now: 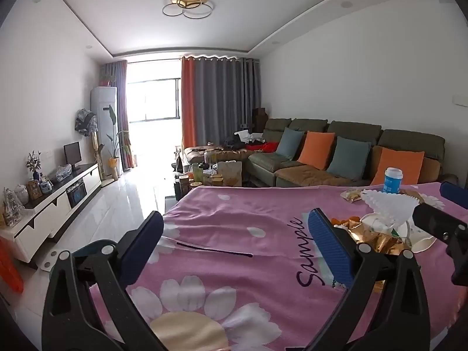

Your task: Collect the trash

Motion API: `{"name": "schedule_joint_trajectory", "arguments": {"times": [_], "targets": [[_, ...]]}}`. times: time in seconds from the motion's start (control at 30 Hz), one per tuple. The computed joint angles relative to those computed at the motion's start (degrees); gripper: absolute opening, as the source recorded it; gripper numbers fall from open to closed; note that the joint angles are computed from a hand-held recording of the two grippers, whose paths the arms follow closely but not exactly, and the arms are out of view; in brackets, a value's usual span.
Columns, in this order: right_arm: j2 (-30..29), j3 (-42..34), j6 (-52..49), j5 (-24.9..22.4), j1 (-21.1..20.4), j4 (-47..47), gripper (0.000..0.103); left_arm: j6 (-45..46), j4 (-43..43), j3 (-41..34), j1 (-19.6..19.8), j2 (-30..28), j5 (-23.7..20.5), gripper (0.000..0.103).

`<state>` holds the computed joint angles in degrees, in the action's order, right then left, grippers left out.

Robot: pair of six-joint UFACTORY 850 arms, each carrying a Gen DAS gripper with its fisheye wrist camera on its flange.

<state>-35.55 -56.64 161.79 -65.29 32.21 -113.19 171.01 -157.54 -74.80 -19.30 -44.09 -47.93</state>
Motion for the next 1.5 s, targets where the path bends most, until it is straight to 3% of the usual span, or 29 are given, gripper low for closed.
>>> {"name": "schedule_joint_trajectory", "arguments": {"times": [0.43,0.53,1.5], "targets": [[-1.2,-0.6,0.6,-1.0,1.0,0.9,0.096,-0.2,-1.6,-1.3,-1.3,0.6,2.4,0.097],[-0.9,-0.9,0.3,-0.5,0.5,0.5,0.096,-1.8,1.6,1.5,0.3,1.0,-2.1,0.097],[-0.7,-0.2,1.5,-0.4,0.1,-0.4,0.096,-3.0,2.4,2.5,0.7,1.4,-3.4,0.098]]}}
